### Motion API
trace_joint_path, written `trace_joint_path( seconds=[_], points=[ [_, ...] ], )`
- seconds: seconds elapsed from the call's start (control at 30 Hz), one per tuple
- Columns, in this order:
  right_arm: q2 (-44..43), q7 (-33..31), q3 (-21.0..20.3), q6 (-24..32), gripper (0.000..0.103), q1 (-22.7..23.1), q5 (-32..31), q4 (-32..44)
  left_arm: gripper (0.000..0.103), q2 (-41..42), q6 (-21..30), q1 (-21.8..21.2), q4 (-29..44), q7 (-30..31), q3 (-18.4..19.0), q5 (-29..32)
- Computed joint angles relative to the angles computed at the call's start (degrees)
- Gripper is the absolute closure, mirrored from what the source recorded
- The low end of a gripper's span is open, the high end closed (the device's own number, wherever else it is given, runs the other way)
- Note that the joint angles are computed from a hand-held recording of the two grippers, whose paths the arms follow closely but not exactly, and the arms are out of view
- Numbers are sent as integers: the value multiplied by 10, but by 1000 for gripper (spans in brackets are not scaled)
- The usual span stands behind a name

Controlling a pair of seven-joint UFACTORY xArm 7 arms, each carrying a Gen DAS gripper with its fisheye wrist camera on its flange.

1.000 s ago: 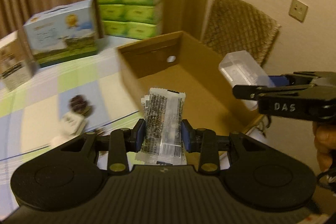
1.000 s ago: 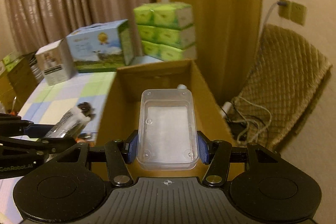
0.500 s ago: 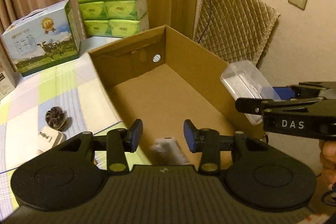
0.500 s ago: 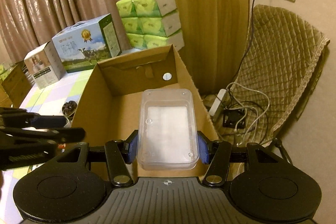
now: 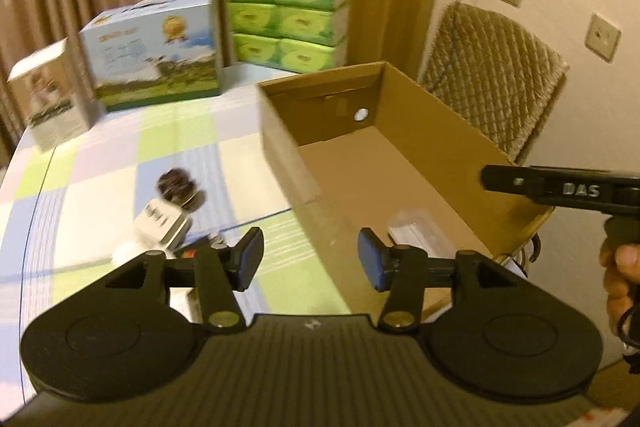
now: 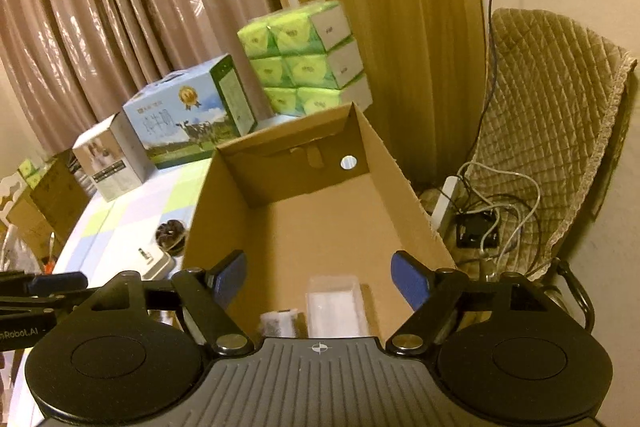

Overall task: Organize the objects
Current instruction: 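Carry the snack bag and clear container into the cardboard box and release both, then move both tools back over the table toward the boxes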

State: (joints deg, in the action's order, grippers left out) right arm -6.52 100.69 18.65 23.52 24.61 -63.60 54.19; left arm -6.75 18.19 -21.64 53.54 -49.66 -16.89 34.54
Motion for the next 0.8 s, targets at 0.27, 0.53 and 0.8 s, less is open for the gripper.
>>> trace_joint_path(
  seconds=[0.27,0.53,0.8],
  points=[
    [-38,1,48,42,22,27,25,1,40,-132,13,19,-108,-7,-13,-68],
    [-19,-2,85,77,11,69,15,38,22,-287,64,26,-207,26,-24,-158],
    [19,-8,75,81,2,120,12,65,8,-412,136,24,-273,49,-32,-215]
  ],
)
